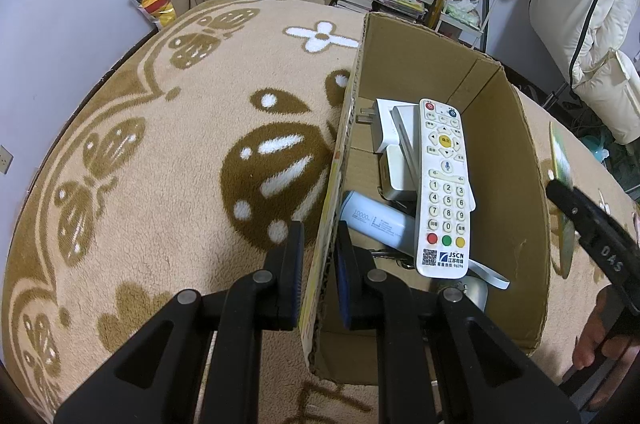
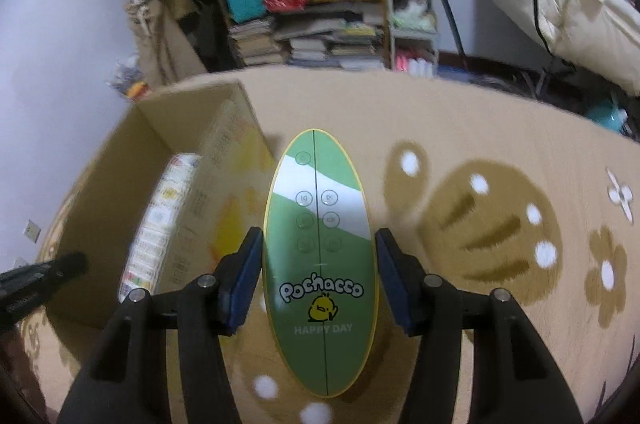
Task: Organize rigid objects
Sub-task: 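Carry the green Pochacco board into the box and release it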
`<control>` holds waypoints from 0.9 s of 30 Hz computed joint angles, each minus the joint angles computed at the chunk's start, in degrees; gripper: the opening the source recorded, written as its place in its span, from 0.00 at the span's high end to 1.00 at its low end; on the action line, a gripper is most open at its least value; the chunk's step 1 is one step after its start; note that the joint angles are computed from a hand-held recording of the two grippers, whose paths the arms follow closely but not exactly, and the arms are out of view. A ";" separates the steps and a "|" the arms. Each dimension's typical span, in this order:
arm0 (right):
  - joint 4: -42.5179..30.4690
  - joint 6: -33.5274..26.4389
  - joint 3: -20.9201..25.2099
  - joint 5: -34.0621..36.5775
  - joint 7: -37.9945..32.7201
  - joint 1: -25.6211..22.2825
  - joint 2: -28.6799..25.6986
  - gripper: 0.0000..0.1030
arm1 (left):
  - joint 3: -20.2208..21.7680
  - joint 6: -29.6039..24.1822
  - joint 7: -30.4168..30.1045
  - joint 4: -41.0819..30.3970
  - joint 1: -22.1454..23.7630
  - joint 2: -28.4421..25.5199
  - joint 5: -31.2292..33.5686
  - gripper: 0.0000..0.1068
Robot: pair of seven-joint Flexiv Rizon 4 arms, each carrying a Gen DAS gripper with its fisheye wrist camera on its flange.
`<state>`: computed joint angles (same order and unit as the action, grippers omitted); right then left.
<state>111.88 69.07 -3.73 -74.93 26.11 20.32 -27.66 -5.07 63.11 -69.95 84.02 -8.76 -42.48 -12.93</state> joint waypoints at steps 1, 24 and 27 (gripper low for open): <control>-0.51 0.25 -0.15 -0.85 -0.21 0.16 0.02 0.42 | -0.01 0.00 -0.01 0.00 0.01 0.00 0.01 0.86; -13.31 8.76 -1.07 -0.96 -3.52 2.43 -5.61 0.42 | -0.16 0.00 0.06 0.19 0.12 0.08 -0.11 0.86; -13.71 9.81 -1.74 2.60 -6.43 3.72 -6.68 0.42 | -0.41 0.16 0.19 0.62 0.28 0.13 -0.35 0.86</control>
